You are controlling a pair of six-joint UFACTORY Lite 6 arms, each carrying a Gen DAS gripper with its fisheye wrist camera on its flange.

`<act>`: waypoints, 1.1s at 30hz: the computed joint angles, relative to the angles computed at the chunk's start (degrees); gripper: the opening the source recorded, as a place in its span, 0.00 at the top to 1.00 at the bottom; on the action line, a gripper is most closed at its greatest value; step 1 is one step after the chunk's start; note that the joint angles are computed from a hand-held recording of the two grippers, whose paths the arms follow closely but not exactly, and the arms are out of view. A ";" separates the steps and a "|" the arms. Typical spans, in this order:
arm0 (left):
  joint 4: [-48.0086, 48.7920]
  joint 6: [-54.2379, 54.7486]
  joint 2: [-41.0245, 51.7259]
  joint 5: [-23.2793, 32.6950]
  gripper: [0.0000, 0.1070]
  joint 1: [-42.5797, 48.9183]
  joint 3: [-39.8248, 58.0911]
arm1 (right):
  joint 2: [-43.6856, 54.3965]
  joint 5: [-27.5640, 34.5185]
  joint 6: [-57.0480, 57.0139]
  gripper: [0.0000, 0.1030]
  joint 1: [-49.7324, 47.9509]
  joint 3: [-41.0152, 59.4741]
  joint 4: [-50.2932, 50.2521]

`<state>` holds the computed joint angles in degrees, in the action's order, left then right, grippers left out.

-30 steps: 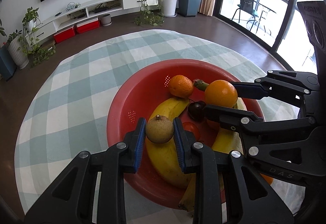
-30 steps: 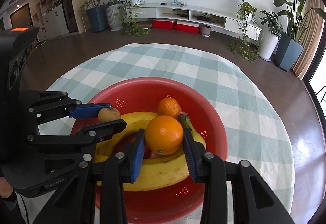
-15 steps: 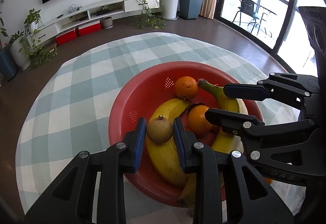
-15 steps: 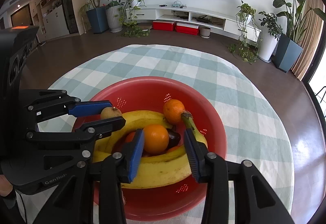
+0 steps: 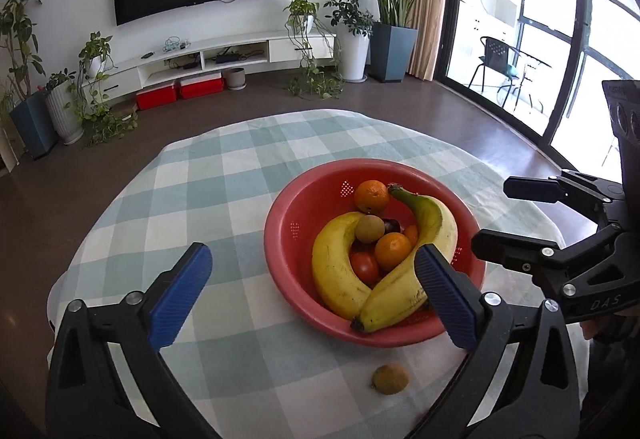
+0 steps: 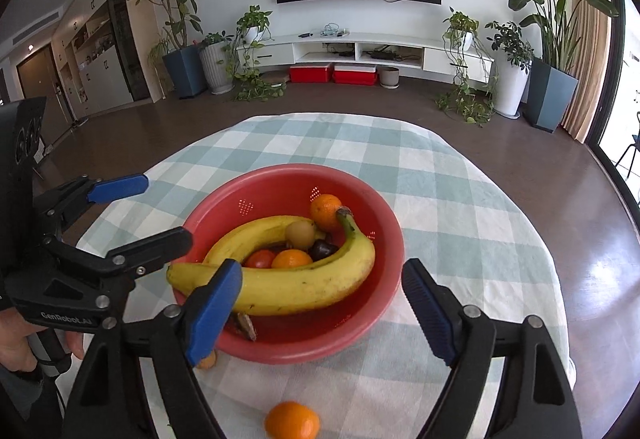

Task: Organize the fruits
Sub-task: 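Withdraw both open tools from the bowl toward the remaining fruit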

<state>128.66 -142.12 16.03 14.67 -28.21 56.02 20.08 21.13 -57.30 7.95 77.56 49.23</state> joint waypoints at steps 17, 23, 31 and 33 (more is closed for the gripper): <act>-31.30 0.58 -24.82 24.28 0.04 -35.19 -34.65 | -39.51 11.91 -21.74 0.00 -13.91 -46.13 24.24; -37.03 -0.42 -19.76 24.63 0.04 -43.06 -33.67 | -46.47 8.09 -18.28 0.00 -9.82 -55.07 20.04; -39.62 -1.62 -21.30 23.42 0.04 -44.32 -35.51 | -46.90 2.66 -14.23 0.06 -5.30 -56.60 17.17; -40.11 -2.58 -22.19 23.59 0.04 -45.07 -36.81 | -46.32 1.71 -14.38 0.08 -4.76 -56.59 17.24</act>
